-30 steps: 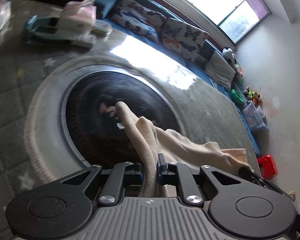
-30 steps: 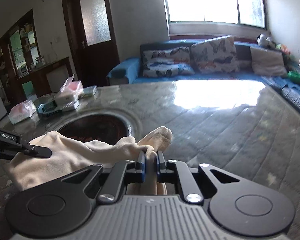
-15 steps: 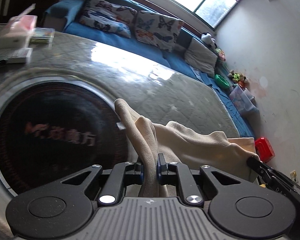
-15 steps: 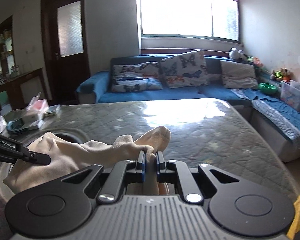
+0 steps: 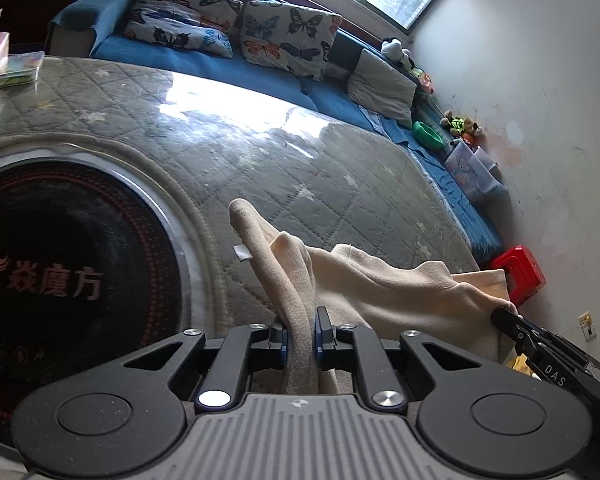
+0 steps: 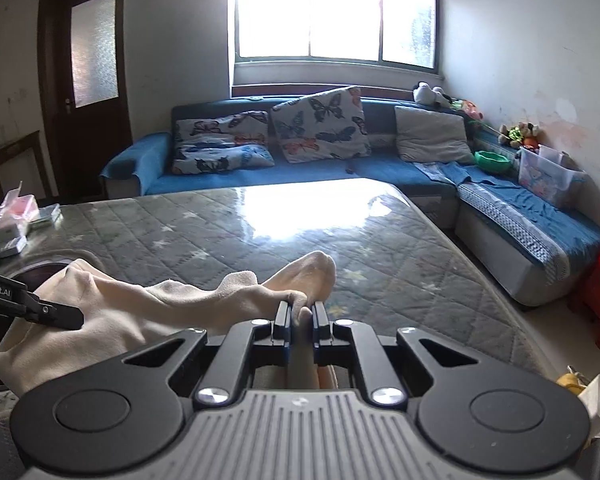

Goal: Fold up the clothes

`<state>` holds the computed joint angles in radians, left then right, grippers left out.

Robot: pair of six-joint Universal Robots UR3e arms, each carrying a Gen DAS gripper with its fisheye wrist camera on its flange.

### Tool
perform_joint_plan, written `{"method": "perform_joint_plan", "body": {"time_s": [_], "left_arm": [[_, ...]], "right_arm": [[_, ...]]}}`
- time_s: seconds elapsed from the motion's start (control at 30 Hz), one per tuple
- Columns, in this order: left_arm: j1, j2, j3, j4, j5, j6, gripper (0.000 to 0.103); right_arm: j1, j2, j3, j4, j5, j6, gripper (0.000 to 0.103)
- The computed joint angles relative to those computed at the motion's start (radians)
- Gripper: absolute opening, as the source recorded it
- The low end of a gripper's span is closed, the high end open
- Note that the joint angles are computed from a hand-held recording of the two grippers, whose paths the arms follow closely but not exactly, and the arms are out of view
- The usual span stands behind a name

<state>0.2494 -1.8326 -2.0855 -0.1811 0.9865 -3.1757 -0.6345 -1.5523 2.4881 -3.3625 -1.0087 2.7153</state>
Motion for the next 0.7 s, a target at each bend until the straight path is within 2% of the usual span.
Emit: {"method": "perform_joint_plan", "body": {"time_s": [0.5,0.7], "left_arm": [[-0.062,-0.065,0.050,0.005,0.072,-0.009,0.014],[-0.075,-0.075,0.057,0.008,0.097,-0.003,0.017]], "right_arm": [[0.054,0.167,-0.048,-0.097,-0.126,0.030,0.009],[0.099,0.218,-0.082,-0.093,-0.194,0.051,0.010]]}}
